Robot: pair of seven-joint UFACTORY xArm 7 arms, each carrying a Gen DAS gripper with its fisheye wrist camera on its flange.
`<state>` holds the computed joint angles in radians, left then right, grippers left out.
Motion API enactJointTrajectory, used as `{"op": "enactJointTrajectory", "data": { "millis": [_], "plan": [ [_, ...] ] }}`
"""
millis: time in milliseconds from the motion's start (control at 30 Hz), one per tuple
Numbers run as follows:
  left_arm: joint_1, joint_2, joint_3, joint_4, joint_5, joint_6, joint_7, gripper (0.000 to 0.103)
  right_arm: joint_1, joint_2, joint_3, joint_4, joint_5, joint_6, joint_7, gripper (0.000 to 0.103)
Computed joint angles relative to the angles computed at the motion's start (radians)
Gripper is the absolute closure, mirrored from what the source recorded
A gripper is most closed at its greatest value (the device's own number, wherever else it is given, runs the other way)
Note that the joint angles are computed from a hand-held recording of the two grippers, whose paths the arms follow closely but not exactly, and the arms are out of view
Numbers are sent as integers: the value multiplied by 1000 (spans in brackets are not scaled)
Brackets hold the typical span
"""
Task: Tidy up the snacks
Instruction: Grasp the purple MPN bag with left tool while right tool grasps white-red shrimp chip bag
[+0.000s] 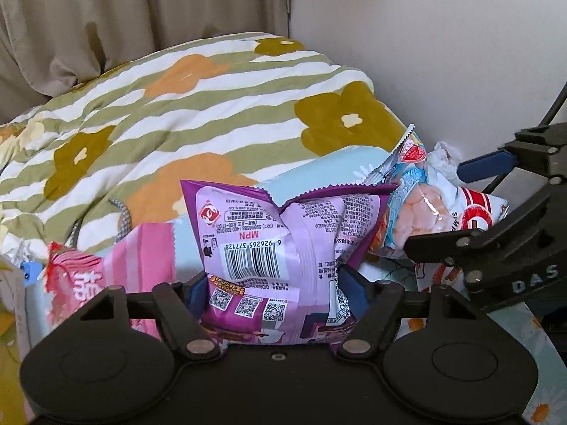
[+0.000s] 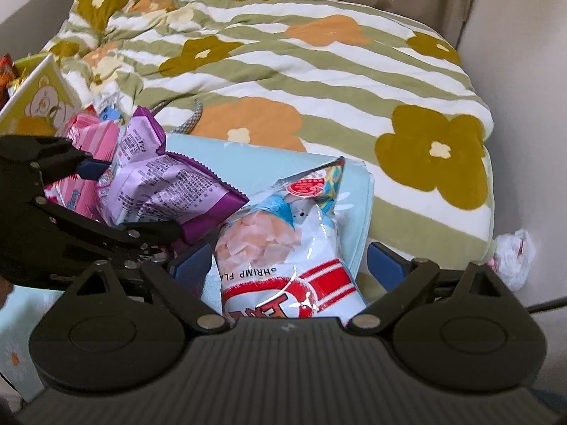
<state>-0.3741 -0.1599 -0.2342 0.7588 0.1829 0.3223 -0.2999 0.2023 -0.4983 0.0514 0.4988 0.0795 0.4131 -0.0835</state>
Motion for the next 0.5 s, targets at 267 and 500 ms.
{"op": "enactJointTrajectory", "data": {
  "millis": [267,500],
  "plan": [
    [18,-60,-21,-29,46,20,-65,27,6,52,11,20,-17,-4,-26,6],
    [23,-91,-22,-43,33,29,-90,27,11,61,11,11,-15,-26,-21,13]
  ]
}}
